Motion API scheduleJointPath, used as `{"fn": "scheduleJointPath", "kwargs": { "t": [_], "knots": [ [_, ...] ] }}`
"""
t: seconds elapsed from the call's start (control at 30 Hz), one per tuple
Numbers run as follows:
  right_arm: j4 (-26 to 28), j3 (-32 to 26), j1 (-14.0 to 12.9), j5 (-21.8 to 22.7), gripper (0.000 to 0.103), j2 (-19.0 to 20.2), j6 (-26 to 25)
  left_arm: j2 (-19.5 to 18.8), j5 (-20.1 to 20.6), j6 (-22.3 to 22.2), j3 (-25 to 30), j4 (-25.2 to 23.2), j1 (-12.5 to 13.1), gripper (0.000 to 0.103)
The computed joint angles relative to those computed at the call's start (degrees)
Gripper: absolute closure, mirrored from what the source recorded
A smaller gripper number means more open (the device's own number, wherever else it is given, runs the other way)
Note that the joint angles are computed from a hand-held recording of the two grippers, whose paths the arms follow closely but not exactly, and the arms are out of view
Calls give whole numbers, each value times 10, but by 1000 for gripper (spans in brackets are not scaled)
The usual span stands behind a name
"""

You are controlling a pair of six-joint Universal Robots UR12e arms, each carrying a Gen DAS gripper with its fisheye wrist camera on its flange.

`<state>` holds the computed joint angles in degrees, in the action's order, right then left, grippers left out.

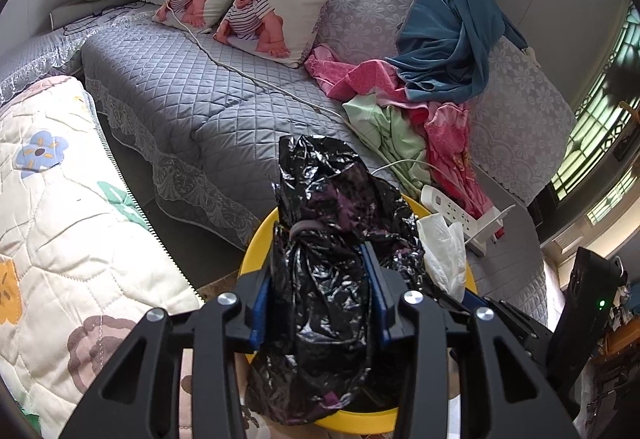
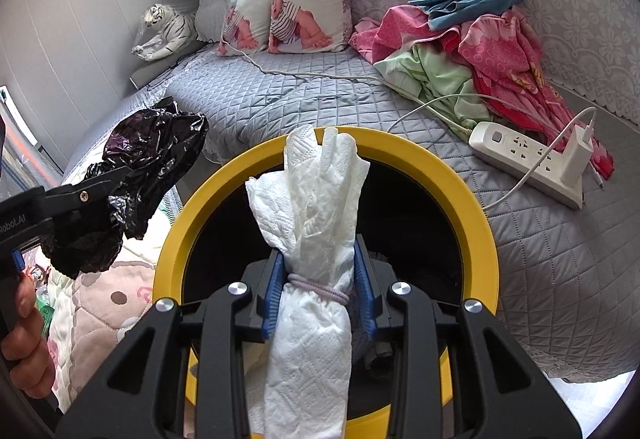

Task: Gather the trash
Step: 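Open both grippers to drop the bag and tissue into the bin, then move both open grippers back over the trash on the bed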

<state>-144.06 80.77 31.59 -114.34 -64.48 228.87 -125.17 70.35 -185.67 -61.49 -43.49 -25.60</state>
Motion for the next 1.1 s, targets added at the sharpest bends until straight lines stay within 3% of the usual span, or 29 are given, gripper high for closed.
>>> {"fn": "scheduleJointPath", "kwargs": {
  "t": [0.13,0.77,1.1],
  "knots": [
    [-2,2,0,-4,60,-1,4,0,3,-9,0,7,1,56],
    [1,6,11,-26,60,-16,9,36,10,-41,-47,60,19,55],
    [-20,-22,27,-23,59,0,-44,92,60,-52,-130,108,52,55]
  ]
}}
